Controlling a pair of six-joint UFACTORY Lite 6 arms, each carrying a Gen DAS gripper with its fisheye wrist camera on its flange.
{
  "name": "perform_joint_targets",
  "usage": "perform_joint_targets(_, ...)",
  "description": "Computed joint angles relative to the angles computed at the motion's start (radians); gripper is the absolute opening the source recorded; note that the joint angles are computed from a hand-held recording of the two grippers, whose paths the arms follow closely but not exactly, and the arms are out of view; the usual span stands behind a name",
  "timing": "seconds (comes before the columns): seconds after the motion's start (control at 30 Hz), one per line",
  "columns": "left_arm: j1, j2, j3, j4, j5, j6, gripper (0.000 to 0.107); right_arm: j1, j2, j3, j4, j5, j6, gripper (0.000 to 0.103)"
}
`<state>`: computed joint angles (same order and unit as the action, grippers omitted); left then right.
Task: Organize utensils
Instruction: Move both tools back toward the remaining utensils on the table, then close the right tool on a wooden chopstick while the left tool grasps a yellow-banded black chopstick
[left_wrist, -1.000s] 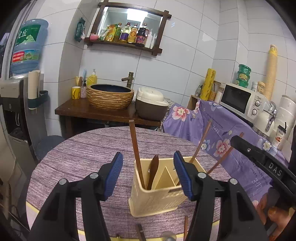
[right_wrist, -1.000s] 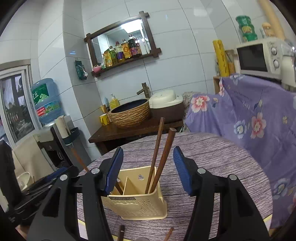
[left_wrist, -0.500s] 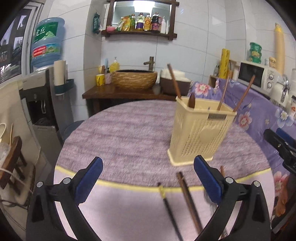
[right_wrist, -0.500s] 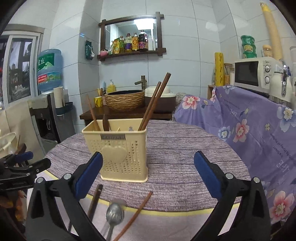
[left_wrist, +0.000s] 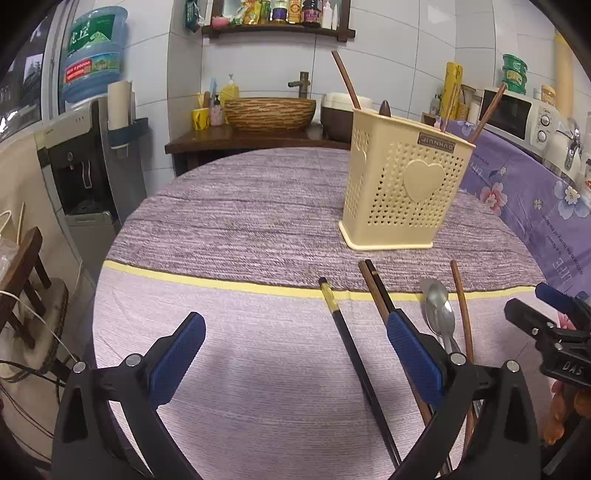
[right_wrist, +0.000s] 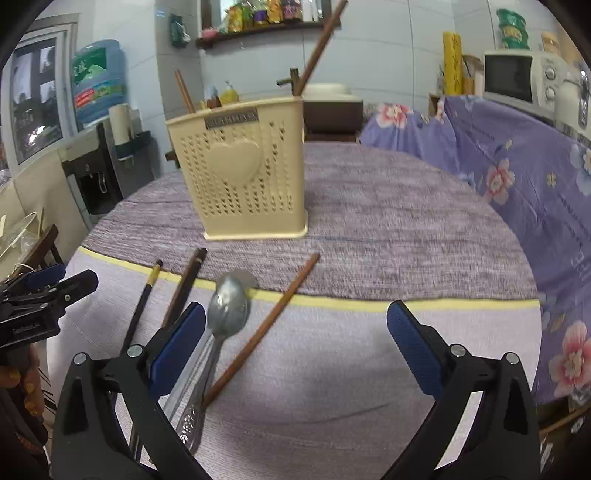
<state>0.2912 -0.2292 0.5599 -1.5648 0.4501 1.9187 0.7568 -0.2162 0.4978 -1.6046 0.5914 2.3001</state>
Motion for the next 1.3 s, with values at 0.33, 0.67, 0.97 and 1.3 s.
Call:
perform_joint_targets(0.33,-0.098,0.084,0.042,0.150,-0.079,-0.186,0.059,-0.114,0.133,0.109,0.150,-0.154,-0.145,0.066)
perform_joint_targets(0.67,-0.148,0.115,0.089,0.205,-0.119,-0.287,0.053,-0.276,0.372,0.382,0.528,-0.285,-0.524,0.040)
perform_joint_targets(0.97,-0.153,0.164,0.108,0.189,-0.123,-0.273,0.053,-0.244,0.524,0.546,0.604,-0.166,-0.640,0.027)
perform_joint_targets(1.3,-0.177,0.216,0.155,0.230,-0.144,-0.316,0.053,-0.283,0.495,0.501,0.521,-0.189,-0.782,0.008)
